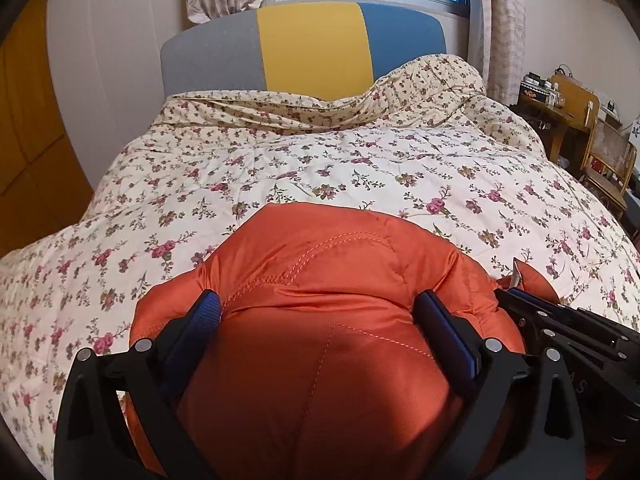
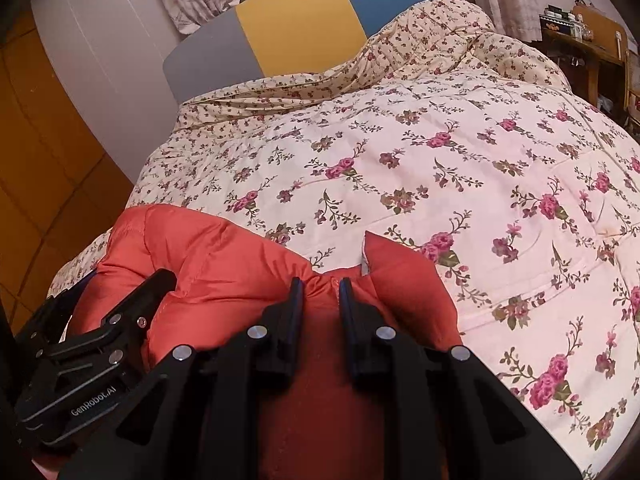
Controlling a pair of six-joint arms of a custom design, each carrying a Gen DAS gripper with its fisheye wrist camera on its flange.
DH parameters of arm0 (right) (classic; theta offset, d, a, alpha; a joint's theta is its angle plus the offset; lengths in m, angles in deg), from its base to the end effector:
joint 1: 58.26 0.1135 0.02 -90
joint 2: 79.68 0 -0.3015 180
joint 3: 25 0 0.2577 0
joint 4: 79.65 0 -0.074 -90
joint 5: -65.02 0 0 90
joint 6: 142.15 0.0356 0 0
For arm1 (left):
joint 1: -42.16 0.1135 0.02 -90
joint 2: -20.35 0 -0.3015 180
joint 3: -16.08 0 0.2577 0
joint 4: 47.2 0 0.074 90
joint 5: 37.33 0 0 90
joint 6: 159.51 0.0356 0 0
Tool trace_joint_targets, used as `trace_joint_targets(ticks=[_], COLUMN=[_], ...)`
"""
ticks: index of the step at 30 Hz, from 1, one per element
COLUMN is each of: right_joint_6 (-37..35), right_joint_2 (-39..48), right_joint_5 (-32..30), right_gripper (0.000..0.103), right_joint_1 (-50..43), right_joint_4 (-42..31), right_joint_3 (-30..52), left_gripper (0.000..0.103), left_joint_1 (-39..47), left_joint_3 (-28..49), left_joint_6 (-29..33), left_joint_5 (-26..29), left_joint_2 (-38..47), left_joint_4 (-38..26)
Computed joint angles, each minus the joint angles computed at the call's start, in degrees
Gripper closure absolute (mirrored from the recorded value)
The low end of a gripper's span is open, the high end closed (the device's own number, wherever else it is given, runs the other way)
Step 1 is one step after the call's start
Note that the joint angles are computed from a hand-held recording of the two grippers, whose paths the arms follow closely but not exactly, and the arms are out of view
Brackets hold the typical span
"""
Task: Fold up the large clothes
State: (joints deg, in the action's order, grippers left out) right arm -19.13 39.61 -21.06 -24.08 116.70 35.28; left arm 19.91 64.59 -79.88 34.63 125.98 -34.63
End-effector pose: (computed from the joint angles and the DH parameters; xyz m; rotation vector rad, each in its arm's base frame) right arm 0.3163 0.2119 0.0813 0.0116 2.3695 0.5072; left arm 0.2985 -0.1102 0.1118 0.0858 2.3007 0.0798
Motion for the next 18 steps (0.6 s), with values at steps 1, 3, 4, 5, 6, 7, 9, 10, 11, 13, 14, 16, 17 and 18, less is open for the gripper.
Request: trace_joint_targets(ticks=[1, 3, 4, 5, 6, 7, 9, 10, 11, 13, 14, 16, 17, 18], right_joint_6=[-0.11, -0.26, -0.40, -0.41, -0.43, -0.50, -0.59, -0.48, -0.44, -0.42, -0.09, 0.61, 1.21, 1.51], right_joint_2=[-0.17, -0.57, -0.90, -1.20, -1.59, -2.18, -3.46, -4.32, -5.04, -6.69, -7.75, -9.43, -10.23, -10.66], right_joint_5=[0.35, 1.42, 2.41, 3.36, 4.37, 5.73, 7.45, 8.66, 9.51, 12.27, 14.03, 15.48, 16.64, 17.15], right_gripper=[0.087, 0.087, 0.087, 0.087, 0.087, 0.086, 0.084, 0.084, 0.082, 0.075, 0.070, 0.067, 0.064, 0.064], right_joint_1=[0.18, 0.65, 1.11, 1.64, 2.14, 2.84, 3.82, 4.49, 5.04, 6.39, 7.19, 8.03, 8.74, 9.17], right_joint_4=[0.47, 1.14, 1.63, 1.99, 2.23, 2.57, 4.21, 5.36, 6.20, 7.07, 6.96, 7.33, 7.76, 8.61], right_joint_3=[-0.37, -1.04, -1.60, -2.04, -2.54, -3.29, -5.33, -6.78, -7.93, -10.07, -11.15, -13.20, -14.51, -15.65], left_gripper=[0.006, 0.006, 0.006, 0.006, 0.006, 0.006, 0.006, 0.006, 0.006, 0.006, 0.005, 0.004, 0.004, 0.004], left_joint_1=[-0.27, -0.80, -1.39, -1.94, -2.64, -3.33, -4.69, -5.29, -5.92, -7.49, -8.24, -9.97, -10.70, -12.06], left_joint_3=[-0.22, -0.76, -1.20, -1.79, -2.57, -3.43, -5.56, -6.56, -7.83, -10.06, -10.82, -12.54, -13.34, -14.88], left_joint_6=[0.09, 0.20, 0.43, 0.57, 0.72, 0.79, 0.92, 0.94, 1.08, 0.97, 0.75, -0.31, -1.06, -2.35], left_joint_5=[-0.45, -1.24, -2.12, -2.93, -3.95, -4.83, -6.31, -6.75, -7.06, -8.02, -8.18, -8.41, -8.92, -9.88], left_joint_2=[-0.22, -0.86, -1.55, -2.02, -2.76, -3.56, -5.58, -6.65, -7.98, -10.94, -12.49, -16.15, -17.08, -18.47], left_joint_4=[0.10, -0.01, -0.41, -0.34, -0.25, -0.06, 0.53, 0.78, 1.21, 0.86, -0.05, -2.61, -2.72, -2.50])
